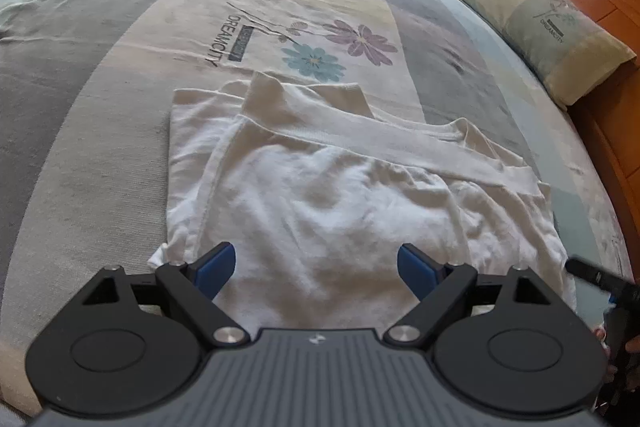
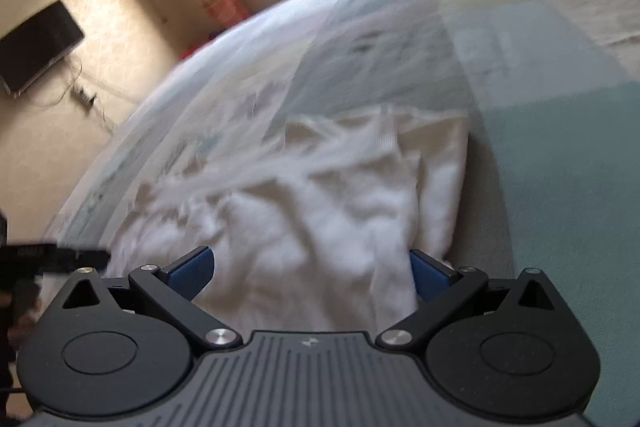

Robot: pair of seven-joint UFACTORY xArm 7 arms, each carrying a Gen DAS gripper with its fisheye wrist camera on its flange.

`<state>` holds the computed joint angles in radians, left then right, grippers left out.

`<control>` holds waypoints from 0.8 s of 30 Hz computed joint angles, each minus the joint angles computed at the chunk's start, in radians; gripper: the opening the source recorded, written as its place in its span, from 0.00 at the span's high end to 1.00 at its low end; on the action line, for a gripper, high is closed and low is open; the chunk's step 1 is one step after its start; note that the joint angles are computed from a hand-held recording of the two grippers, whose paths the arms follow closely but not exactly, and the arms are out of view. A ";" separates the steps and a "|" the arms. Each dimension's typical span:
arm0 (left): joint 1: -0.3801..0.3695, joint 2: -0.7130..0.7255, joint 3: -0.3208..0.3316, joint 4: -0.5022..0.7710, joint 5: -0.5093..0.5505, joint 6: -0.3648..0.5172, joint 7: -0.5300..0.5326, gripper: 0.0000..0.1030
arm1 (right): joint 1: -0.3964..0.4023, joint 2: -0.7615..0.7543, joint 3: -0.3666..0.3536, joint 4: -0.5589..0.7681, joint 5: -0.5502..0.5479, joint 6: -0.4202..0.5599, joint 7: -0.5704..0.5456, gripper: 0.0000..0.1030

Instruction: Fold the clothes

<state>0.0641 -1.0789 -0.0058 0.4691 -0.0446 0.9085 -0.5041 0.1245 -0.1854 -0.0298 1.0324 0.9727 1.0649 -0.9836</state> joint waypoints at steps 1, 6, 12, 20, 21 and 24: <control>0.003 0.003 -0.002 0.002 0.002 0.000 -0.002 0.14 | -0.001 -0.007 -0.004 -0.014 0.004 0.006 -0.027 0.00; 0.014 -0.031 0.009 -0.002 0.005 -0.020 -0.009 0.14 | 0.000 -0.062 0.002 -0.041 -0.066 0.000 0.006 0.00; 0.058 -0.110 0.090 -0.033 -0.030 -0.097 -0.015 0.14 | 0.019 -0.159 -0.028 -0.100 -0.045 -0.073 0.024 0.00; 0.097 -0.107 0.159 -0.079 -0.098 -0.066 -0.007 0.14 | 0.068 -0.216 -0.029 -0.127 -0.066 -0.114 0.071 0.00; 0.093 -0.119 0.167 -0.091 -0.113 -0.054 -0.005 0.14 | 0.076 -0.221 -0.030 -0.128 -0.069 -0.116 0.074 0.00; 0.105 -0.171 0.171 -0.122 -0.137 -0.002 -0.012 0.14 | 0.096 -0.232 -0.029 -0.133 -0.081 -0.125 0.084 0.00</control>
<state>0.1690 -1.2497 0.1648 0.3476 -0.1816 0.9064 -0.5160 0.2203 -0.4170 -0.0589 0.8998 0.8920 0.9397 -0.8995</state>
